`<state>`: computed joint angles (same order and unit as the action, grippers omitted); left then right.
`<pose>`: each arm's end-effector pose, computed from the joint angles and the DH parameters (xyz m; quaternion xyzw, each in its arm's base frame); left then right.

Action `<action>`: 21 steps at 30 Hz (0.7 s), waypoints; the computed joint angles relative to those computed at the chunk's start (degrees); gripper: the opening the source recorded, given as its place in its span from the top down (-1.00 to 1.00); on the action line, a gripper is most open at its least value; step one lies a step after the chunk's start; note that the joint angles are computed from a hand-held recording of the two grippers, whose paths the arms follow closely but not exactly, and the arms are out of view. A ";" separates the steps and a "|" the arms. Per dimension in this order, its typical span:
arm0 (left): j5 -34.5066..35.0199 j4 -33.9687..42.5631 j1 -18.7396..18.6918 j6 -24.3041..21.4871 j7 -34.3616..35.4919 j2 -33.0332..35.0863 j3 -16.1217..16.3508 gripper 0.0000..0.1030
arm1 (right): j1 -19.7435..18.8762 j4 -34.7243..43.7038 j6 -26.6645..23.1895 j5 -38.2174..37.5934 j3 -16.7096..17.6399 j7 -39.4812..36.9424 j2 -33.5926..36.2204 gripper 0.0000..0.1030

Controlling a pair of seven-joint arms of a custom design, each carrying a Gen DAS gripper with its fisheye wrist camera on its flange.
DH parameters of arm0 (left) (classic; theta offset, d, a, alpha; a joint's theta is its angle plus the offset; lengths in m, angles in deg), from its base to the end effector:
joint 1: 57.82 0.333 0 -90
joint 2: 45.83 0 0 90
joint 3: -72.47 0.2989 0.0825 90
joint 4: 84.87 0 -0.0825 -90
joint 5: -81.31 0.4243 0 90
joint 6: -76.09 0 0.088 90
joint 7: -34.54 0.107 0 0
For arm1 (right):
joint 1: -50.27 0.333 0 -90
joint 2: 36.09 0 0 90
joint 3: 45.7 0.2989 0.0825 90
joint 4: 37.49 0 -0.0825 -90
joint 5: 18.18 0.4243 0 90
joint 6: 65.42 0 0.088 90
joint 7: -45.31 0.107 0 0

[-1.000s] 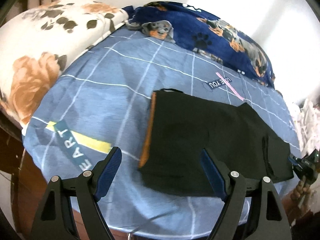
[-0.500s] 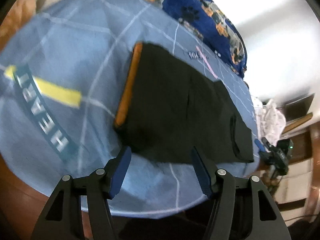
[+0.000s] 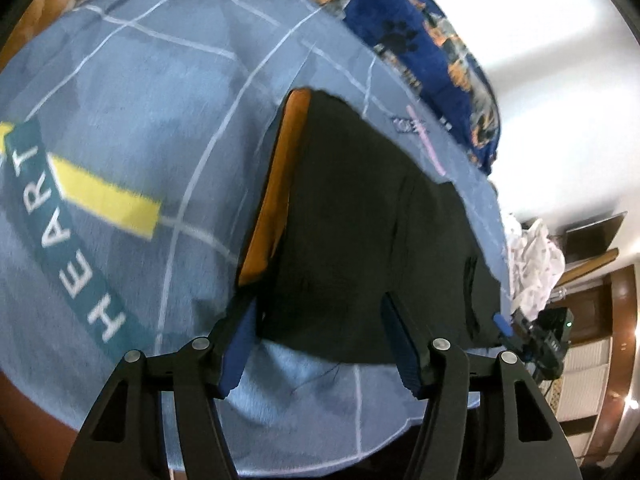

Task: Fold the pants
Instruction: 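Move the left tool to the orange-lined edge of the folded trousers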

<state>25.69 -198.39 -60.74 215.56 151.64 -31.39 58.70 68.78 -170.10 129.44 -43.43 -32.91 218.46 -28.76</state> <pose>0.6214 -0.1842 0.3242 0.6414 -0.6702 0.3331 0.1688 0.4767 0.3441 0.3541 -0.4778 0.7511 0.0608 0.4516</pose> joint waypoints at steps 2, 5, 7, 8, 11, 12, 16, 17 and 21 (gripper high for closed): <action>-3.89 0.76 0.89 -0.41 3.09 0.63 -0.56 -0.18 | 0.43 0.05 0.28 0.77 -0.28 -0.19 0.24 -0.05; -8.91 1.09 1.88 -0.87 6.63 1.11 -0.87 -0.18 | -0.96 0.45 0.58 -0.66 0.90 1.61 0.95 -0.08; -9.25 1.28 2.20 -2.32 5.40 1.64 -0.49 -0.18 | -2.71 0.80 0.17 -2.75 2.39 3.88 1.36 -0.10; -9.37 1.23 2.24 -2.37 5.45 1.67 -0.43 -0.18 | -3.42 1.01 0.19 -3.65 2.91 4.65 1.57 -0.11; -9.39 0.86 2.00 -1.34 5.81 1.21 -0.35 -0.18 | -3.47 1.30 0.20 -4.24 2.91 5.23 1.83 -0.15; -9.23 0.67 1.67 -0.18 5.82 1.01 -0.36 -0.18 | -3.72 1.32 0.11 -4.59 3.12 5.60 1.82 -0.16; -4.08 -0.86 0.30 1.74 1.97 -0.77 0.29 -0.18 | -3.59 1.20 0.14 -4.57 3.09 6.31 1.88 -0.19; -4.93 -1.27 0.77 -0.04 1.97 -1.01 0.19 -0.18 | -3.53 1.19 0.04 -4.55 3.08 6.45 1.88 -0.20; -6.66 -3.13 0.89 -1.62 1.08 -1.86 0.36 -0.18 | -3.48 1.38 0.47 -4.47 2.99 6.88 2.33 -0.24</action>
<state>19.03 -201.52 -59.85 213.93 152.72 -33.25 59.06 65.30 -168.72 129.91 -47.90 -29.92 225.34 -26.43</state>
